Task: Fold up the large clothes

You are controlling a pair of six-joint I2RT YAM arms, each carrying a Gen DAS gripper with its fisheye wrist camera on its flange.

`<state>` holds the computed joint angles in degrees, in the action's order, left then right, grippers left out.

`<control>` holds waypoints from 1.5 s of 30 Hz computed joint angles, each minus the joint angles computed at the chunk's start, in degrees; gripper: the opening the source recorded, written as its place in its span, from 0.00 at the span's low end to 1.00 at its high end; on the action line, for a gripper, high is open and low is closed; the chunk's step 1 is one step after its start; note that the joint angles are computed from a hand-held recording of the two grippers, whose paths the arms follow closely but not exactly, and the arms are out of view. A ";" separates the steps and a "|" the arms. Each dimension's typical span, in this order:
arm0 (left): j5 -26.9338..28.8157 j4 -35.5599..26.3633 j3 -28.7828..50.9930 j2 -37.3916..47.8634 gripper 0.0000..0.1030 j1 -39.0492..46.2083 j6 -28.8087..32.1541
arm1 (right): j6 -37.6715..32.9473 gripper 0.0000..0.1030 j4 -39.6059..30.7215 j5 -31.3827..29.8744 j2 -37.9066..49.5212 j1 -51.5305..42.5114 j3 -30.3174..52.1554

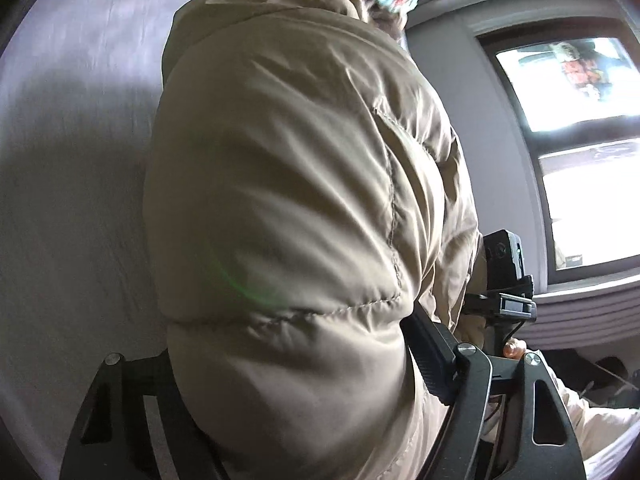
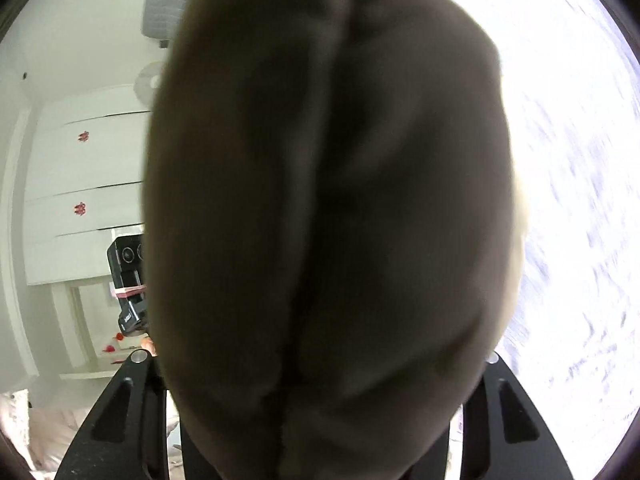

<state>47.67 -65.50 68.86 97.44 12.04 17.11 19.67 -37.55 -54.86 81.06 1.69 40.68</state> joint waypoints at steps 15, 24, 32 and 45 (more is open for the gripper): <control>-6.11 -8.44 53.09 40.93 0.77 9.18 3.51 | 17.45 0.53 19.42 11.69 36.49 15.32 36.13; -9.63 7.44 38.53 36.95 0.94 8.21 -3.18 | 18.36 0.67 20.81 16.07 40.73 16.11 36.51; -19.32 18.82 27.72 21.94 0.73 9.28 -3.02 | 13.14 0.67 7.78 33.86 24.93 18.47 34.47; -32.39 28.06 27.52 23.36 0.73 1.23 -10.73 | 23.39 0.10 6.58 41.79 40.26 24.42 54.86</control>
